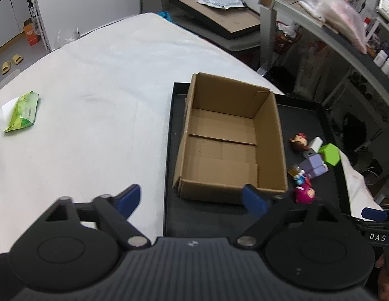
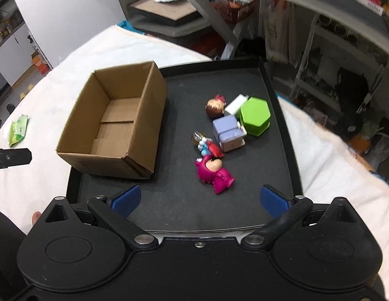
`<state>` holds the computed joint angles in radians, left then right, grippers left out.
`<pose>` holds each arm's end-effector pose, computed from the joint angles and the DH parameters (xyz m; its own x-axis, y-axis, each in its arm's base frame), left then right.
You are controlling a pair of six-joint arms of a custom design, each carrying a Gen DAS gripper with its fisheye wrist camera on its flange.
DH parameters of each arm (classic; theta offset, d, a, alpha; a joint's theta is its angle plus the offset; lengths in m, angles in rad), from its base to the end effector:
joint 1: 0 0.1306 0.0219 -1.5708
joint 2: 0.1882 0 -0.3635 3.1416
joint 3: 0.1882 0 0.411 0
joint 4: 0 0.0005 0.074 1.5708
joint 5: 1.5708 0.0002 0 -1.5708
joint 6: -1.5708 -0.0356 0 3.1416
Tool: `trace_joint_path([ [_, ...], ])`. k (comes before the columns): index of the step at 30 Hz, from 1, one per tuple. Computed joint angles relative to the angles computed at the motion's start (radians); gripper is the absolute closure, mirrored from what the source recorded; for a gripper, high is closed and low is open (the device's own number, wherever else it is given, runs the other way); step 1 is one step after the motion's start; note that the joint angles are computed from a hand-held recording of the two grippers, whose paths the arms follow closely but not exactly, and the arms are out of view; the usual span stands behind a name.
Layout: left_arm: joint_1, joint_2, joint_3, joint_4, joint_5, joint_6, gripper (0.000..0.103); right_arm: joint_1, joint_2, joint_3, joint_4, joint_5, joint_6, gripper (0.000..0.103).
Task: Organize rigid objects
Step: 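Move the left gripper to the cardboard box wall while the right gripper approaches the pink figurine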
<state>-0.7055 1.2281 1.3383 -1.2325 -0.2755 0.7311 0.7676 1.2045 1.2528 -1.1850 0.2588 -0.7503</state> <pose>0.3266 -0.2661 0.4373 -0.8673 -0.1052 -0.4865 -0.0604 0.9924 -0.1070 0.3042 0.2802 0.4098 -0.8824 0.0645 -0.4660 0.0108 0.9931 0.1169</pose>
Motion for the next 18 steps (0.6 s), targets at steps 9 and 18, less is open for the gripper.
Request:
trace_joint_path([
  [9, 0.064, 0.087, 0.015, 0.017, 0.044, -0.016, 0.038, -0.057, 0.097, 0.019, 0.014, -0.068, 0.036, 0.001],
  [18, 0.104, 0.176, 0.040, 0.051, 0.067, -0.039, 0.040, -0.107, 0.211, 0.059, 0.005, -0.128, 0.034, 0.001],
])
